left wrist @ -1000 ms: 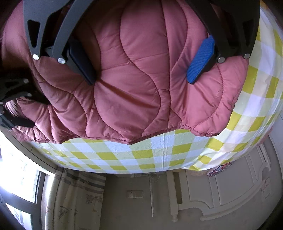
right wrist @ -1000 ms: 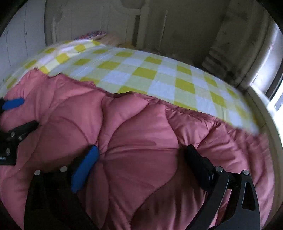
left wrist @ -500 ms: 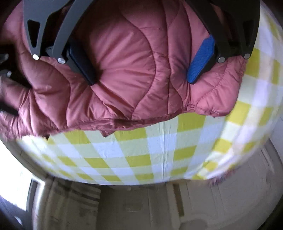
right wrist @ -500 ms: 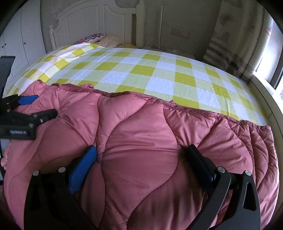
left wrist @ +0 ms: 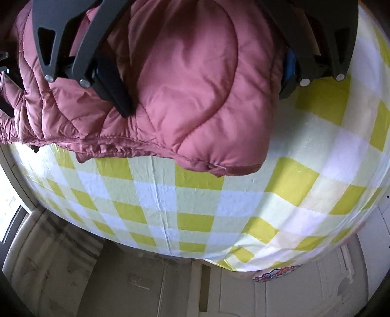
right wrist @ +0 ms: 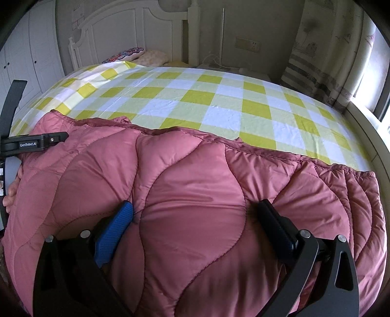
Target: Fold large clothes
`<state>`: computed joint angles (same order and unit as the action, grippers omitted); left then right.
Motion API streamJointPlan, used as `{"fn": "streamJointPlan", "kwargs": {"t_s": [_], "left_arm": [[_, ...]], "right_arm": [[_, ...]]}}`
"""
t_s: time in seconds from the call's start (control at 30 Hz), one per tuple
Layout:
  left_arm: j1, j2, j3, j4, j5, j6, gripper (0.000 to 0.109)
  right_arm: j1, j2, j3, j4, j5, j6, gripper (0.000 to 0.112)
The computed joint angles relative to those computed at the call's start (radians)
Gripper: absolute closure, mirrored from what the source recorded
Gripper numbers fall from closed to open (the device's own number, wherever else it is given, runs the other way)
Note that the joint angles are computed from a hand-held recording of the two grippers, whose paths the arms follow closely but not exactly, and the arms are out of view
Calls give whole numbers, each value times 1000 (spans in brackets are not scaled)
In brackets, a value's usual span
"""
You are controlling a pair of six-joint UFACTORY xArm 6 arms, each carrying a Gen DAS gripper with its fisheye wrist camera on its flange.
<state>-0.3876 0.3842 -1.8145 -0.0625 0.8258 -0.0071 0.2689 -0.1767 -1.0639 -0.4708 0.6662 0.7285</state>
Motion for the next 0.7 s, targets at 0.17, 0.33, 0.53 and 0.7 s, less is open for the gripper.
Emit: {"fn": "streamJointPlan", "kwargs": {"t_s": [0.17,0.33,0.53,0.7], "left_arm": [[-6,-35,55,28,-51,-32,7],[-49,-221,243,243,-188,-235,8],[-178,-336,376,205,-343,-88,8],[-212,-144,215,236,-151,-81,7]], "right_arm": [[1,-1,0,2,-1,1,14],[10,-49,17,-13,22,62,14],[104,-32,-61,-194,172,148,14],[52,-1,-26,-92,82,96,14]]}}
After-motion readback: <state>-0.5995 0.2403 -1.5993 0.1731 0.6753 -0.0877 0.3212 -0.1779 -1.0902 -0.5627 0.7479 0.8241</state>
